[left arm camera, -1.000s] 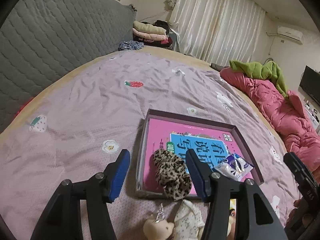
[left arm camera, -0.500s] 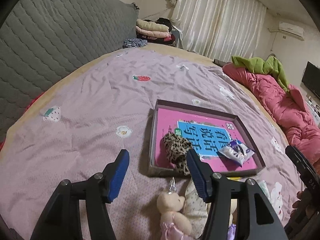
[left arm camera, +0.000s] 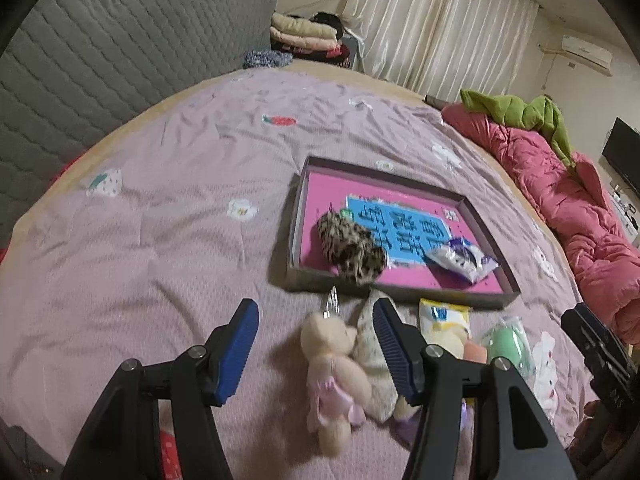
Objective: Organize soft objects
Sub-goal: 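Move both open grippers back to the pile of soft items, then grasp the plush bear with pink bow with the left gripper while the right grasps the green-leaf tissue pack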
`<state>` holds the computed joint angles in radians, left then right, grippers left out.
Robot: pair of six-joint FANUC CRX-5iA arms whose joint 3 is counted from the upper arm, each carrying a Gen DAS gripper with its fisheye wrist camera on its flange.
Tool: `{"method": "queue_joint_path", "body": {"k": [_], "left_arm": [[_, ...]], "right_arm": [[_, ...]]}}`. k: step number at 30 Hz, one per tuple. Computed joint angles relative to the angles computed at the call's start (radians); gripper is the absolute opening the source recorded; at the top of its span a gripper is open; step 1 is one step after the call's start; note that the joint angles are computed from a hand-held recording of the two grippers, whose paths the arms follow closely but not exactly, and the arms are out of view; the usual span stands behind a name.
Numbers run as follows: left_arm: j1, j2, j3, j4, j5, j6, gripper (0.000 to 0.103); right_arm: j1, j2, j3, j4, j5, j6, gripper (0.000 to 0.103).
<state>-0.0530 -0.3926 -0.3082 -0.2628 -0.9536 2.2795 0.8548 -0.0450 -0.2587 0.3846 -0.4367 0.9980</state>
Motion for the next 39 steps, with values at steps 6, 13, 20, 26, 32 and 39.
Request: {"method": "queue_joint_path", "body": {"k": [6, 13, 20, 26, 32, 39], "left_arm": [[-0.021, 0.001, -0.003, 0.008, -0.030, -0.002, 0.059], [-0.018, 0.009, -0.004, 0.024, -0.053, -0.006, 0.059], [-0.003, 0.020, -0.014, 0.054, -0.057, -0.033, 0.059], [0.022, 0.027, -0.040, 0.107, -0.034, -0.075, 0.059], [0.036, 0.026, -0.053, 0.131, -0.021, -0.090, 0.059], [0.063, 0.022, -0.081, 0.183, 0.004, -0.127, 0.059]], "right_arm": [[0.008, -0.004, 0.018, -0.086, -0.067, 0.062, 0.076], [-0.009, 0.021, 0.061, -0.143, -0.140, 0.087, 0.076], [-0.044, 0.084, 0.149, -0.251, -0.275, 0.137, 0.076], [-0.092, 0.130, 0.223, -0.392, -0.355, 0.204, 0.076], [-0.119, 0.162, 0.269, -0.479, -0.391, 0.263, 0.076], [-0.136, 0.179, 0.296, -0.545, -0.391, 0.334, 0.062]]}}
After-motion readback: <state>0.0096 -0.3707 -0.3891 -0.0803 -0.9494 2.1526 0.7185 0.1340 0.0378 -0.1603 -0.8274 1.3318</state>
